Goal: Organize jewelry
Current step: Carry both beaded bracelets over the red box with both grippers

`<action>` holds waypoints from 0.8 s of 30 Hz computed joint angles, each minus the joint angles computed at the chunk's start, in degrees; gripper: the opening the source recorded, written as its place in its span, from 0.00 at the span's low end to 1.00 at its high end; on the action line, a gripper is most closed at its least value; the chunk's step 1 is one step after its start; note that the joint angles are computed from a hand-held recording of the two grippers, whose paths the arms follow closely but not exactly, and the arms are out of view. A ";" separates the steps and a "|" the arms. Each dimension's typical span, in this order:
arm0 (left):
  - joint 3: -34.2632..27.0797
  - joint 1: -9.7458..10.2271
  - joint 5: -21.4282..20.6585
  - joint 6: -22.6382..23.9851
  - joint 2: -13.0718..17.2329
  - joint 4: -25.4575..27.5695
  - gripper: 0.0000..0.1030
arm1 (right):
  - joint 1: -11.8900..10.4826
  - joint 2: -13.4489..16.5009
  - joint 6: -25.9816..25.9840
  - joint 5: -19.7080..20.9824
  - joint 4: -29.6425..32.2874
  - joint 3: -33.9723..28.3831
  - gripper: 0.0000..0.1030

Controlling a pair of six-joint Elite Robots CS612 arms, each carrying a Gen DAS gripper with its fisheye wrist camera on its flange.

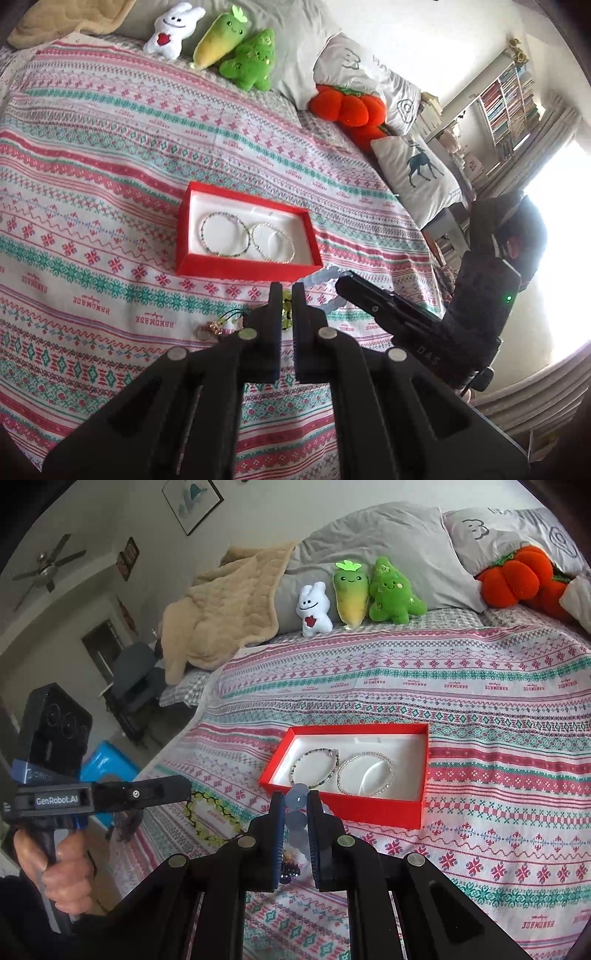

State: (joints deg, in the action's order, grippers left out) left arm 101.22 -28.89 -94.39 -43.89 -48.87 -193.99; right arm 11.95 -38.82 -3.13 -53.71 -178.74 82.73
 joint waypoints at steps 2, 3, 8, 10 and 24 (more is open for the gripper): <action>-0.16 0.07 0.22 0.06 -0.03 -0.35 0.05 | -0.08 0.04 0.36 0.25 -0.46 -0.07 0.11; -0.35 0.20 0.04 -0.16 0.05 -0.61 0.05 | -0.10 0.03 0.52 0.39 -0.75 -0.09 0.11; -1.61 0.40 0.03 -0.36 0.28 -0.55 0.05 | -0.24 -0.04 1.79 1.22 -2.48 -0.36 0.11; -2.22 0.47 0.09 -0.31 0.27 -0.23 0.05 | -0.43 0.08 2.87 2.15 -2.80 -0.88 0.11; -6.92 1.60 0.91 1.08 2.17 0.68 0.05 | 0.58 2.67 4.76 -0.99 0.49 -7.56 0.11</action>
